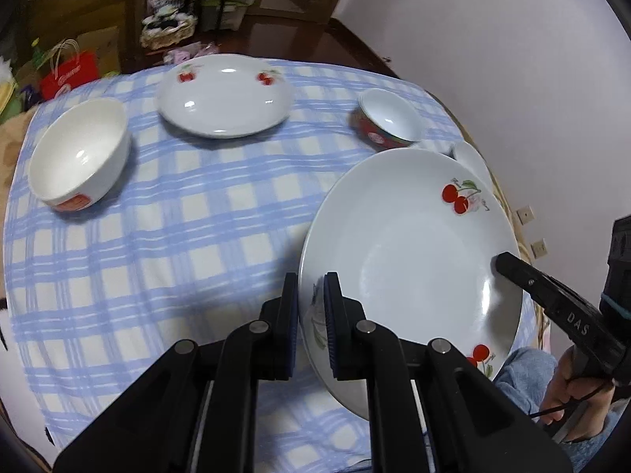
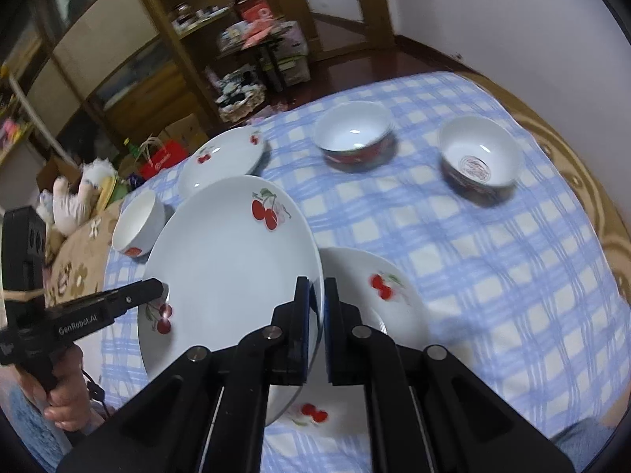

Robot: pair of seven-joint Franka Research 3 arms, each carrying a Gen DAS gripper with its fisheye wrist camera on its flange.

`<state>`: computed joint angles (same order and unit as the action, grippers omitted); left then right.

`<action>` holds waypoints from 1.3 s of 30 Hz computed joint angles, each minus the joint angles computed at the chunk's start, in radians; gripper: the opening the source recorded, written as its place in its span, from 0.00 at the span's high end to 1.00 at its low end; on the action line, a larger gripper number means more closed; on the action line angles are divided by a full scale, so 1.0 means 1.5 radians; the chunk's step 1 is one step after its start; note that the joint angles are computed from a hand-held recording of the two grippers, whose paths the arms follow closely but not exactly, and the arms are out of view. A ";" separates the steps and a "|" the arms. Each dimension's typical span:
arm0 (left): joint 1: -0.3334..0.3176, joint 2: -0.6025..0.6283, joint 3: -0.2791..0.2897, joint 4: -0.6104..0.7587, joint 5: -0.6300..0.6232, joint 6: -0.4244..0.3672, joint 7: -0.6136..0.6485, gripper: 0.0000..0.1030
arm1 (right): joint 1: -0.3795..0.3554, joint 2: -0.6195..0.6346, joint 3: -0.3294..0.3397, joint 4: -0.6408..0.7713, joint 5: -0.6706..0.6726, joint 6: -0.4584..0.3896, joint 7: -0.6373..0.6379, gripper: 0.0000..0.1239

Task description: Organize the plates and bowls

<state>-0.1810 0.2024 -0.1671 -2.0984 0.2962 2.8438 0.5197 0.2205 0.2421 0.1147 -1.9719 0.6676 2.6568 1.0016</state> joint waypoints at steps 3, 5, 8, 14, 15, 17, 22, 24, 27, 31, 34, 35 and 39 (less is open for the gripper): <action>-0.016 0.019 -0.002 0.036 0.018 -0.021 -0.004 0.88 | -0.011 -0.015 -0.007 -0.016 0.012 0.001 -0.004 0.94; -0.018 0.032 -0.008 0.054 0.011 -0.025 0.005 0.88 | -0.015 -0.021 -0.012 -0.021 0.010 -0.003 -0.002 0.94; -0.021 0.045 -0.012 0.067 0.004 -0.030 0.016 0.88 | -0.019 -0.024 -0.019 -0.027 0.000 -0.007 -0.001 0.94; -0.064 0.066 0.024 0.092 0.086 -0.045 -0.030 0.88 | -0.028 -0.018 -0.020 -0.032 0.005 -0.016 -0.014 0.94; -0.067 0.070 0.026 0.096 0.096 -0.049 -0.036 0.88 | -0.027 -0.016 -0.021 -0.034 0.002 -0.016 -0.014 0.94; -0.058 0.082 0.015 0.103 0.088 -0.051 -0.024 0.88 | -0.029 -0.008 -0.022 -0.030 -0.005 -0.020 -0.018 0.94; -0.048 0.111 -0.001 0.123 0.057 -0.052 0.010 0.88 | -0.037 0.022 -0.028 -0.007 -0.022 -0.042 -0.003 0.94; -0.056 0.121 0.004 0.137 0.061 -0.066 0.014 0.88 | -0.039 0.028 -0.027 -0.003 -0.029 -0.039 -0.004 0.94; -0.060 0.132 0.004 0.148 0.059 -0.076 0.019 0.88 | -0.040 0.034 -0.026 0.001 -0.039 -0.038 0.001 0.94; -0.068 0.136 0.012 0.154 0.071 -0.096 0.026 0.88 | -0.033 0.049 -0.030 0.010 -0.073 -0.050 0.023 0.93; -0.064 0.137 0.013 0.152 0.073 -0.100 0.030 0.88 | -0.027 0.058 -0.030 0.017 -0.102 -0.057 0.036 0.93; -0.060 0.138 0.010 0.150 0.067 -0.097 0.032 0.88 | -0.028 0.059 -0.027 0.017 -0.101 -0.056 0.033 0.93; -0.059 0.145 0.011 0.154 0.062 -0.108 0.037 0.88 | -0.023 0.070 -0.027 0.025 -0.119 -0.062 0.042 0.93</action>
<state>-0.2688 0.4193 -0.1502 -1.8671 0.3894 2.6825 0.5749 0.1854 0.3468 0.0735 -1.9341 0.4889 2.5644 1.0649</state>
